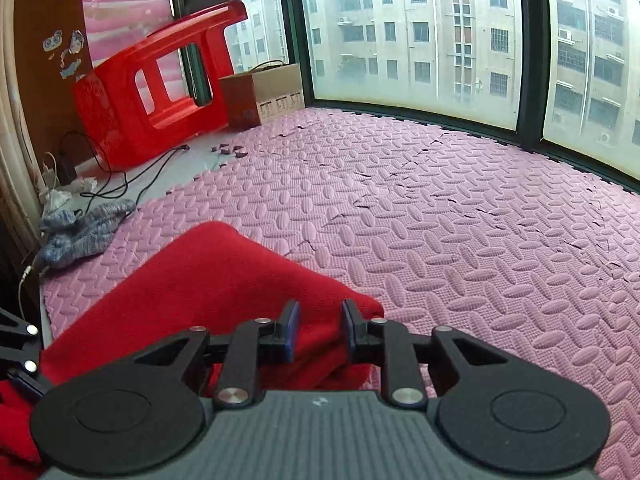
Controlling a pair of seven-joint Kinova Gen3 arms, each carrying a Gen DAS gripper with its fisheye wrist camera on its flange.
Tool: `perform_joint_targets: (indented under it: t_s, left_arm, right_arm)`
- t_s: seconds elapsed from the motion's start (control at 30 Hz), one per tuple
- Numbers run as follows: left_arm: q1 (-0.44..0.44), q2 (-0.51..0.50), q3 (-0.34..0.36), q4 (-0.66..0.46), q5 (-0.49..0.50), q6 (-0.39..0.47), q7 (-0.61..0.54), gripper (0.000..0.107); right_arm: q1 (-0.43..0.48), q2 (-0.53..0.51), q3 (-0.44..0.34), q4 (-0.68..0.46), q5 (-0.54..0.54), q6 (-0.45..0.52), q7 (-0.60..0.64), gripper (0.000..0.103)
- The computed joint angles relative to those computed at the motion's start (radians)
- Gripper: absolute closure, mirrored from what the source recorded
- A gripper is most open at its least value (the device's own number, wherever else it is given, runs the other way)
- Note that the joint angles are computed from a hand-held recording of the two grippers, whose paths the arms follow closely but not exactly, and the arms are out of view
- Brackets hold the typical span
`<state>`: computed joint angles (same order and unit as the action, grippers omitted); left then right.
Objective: Fold clothes
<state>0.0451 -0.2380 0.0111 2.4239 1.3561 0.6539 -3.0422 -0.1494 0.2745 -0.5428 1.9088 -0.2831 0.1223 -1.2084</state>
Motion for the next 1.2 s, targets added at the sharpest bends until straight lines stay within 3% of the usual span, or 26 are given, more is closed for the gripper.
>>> perform_joint_targets:
  t_s: [0.07,0.27,0.33,0.4,0.53,0.6,0.67,0.73,0.83,0.97,1.07,1.13,1.2]
  left_arm:
    - [0.003,-0.014,0.005,0.006,0.003,-0.013,-0.001,0.037]
    - [-0.019,-0.052,-0.038,0.024,-0.010,0.049,0.011,0.034]
    - [-0.029,-0.072,-0.048,0.033,-0.025,0.068,0.018,0.034]
    - [-0.040,-0.098,-0.059,0.044,-0.037,0.082,0.023,0.034]
    - [-0.065,-0.150,-0.086,0.064,-0.075,0.108,0.052,0.034]
    - [-0.076,-0.179,-0.110,0.071,-0.104,0.126,0.072,0.034]
    - [-0.087,-0.210,-0.155,0.082,-0.138,0.161,0.082,0.034]
    - [-0.103,-0.245,-0.182,0.092,-0.175,0.179,0.103,0.030]
    - [-0.124,-0.275,-0.194,0.100,-0.235,0.169,0.152,0.028]
    - [-0.128,-0.272,-0.172,0.105,-0.295,0.112,0.242,0.028]
    - [-0.108,-0.261,-0.101,0.111,-0.299,0.019,0.286,0.028]
    - [-0.088,-0.246,-0.063,0.115,-0.292,-0.038,0.305,0.028]
    - [-0.066,-0.231,-0.034,0.116,-0.283,-0.090,0.320,0.030]
  right_arm:
    - [0.004,-0.013,-0.010,0.004,-0.005,-0.005,0.022,0.079]
    - [0.208,-0.002,-0.258,-0.054,-0.136,0.121,0.244,0.074]
    - [0.216,0.027,-0.315,-0.088,-0.121,0.179,0.304,0.073]
    - [0.176,0.044,-0.311,-0.118,-0.105,0.226,0.343,0.067]
    - [0.001,0.054,-0.189,-0.144,-0.005,0.251,0.293,0.066]
    - [-0.054,0.048,-0.130,-0.149,-0.021,0.253,0.304,0.066]
    - [-0.035,0.039,-0.119,-0.169,-0.094,0.288,0.343,0.065]
    - [-0.002,0.030,-0.125,-0.183,-0.145,0.305,0.362,0.055]
    - [-0.058,0.015,-0.016,-0.210,-0.155,0.293,0.275,0.049]
    - [-0.177,0.046,0.169,-0.260,-0.101,0.277,0.112,0.049]
    - [-0.258,0.114,0.305,-0.363,-0.056,0.373,-0.010,0.049]
    - [-0.270,0.155,0.335,-0.429,-0.047,0.450,-0.076,0.049]
    - [-0.214,0.196,0.292,-0.472,-0.076,0.507,-0.093,0.050]
